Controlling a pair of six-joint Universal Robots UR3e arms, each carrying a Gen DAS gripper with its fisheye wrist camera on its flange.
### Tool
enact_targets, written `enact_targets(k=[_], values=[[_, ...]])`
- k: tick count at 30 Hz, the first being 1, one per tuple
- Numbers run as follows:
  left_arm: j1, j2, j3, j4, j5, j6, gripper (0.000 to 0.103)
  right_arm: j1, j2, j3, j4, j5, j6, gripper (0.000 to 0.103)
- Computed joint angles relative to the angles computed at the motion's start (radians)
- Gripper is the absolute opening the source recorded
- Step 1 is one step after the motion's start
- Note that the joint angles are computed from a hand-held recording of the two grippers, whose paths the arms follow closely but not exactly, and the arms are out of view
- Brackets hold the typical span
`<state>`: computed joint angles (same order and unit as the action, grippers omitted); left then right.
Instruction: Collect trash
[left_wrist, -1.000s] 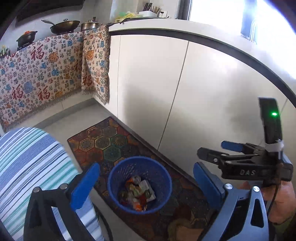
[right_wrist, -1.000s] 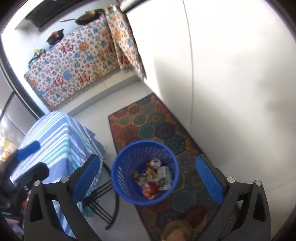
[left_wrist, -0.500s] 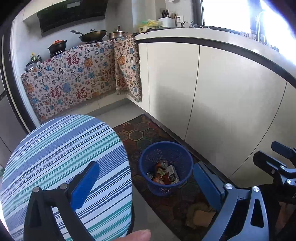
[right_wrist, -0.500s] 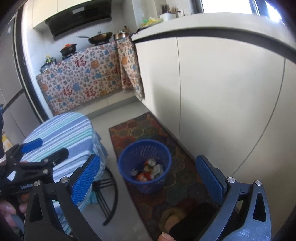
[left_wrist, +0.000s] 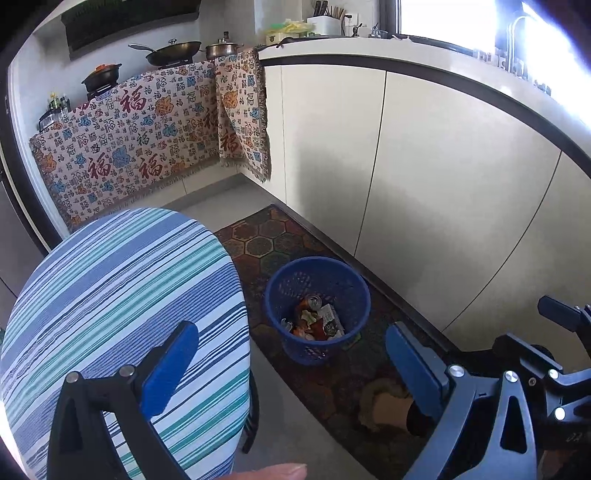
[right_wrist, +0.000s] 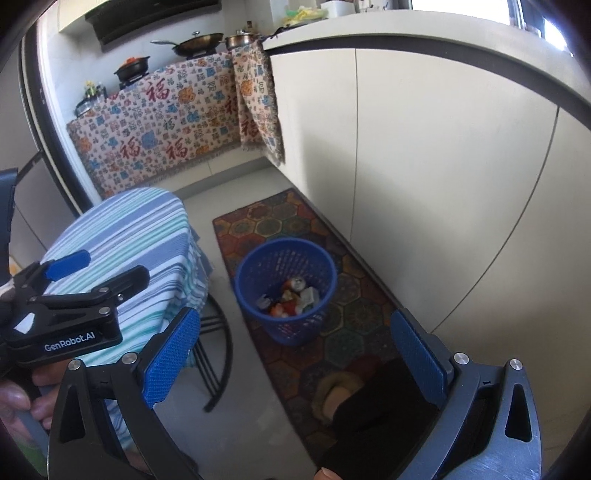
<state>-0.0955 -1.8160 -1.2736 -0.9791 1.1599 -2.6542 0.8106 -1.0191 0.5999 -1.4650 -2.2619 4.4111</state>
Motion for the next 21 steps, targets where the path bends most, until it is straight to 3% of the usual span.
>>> enact_targets(k=[10,21], values=[[0.002,0.006,-0.005,-0.006,-0.013,0.003,0.103,-0.001,-0.01,0.022,0.004,0.02,0.031,0.103],[-0.013,-0.002,-0.005,0.003,0.017,0.007,0.103,0.007,0.039,-0.084,0.085,0.026,0.05,0.103]])
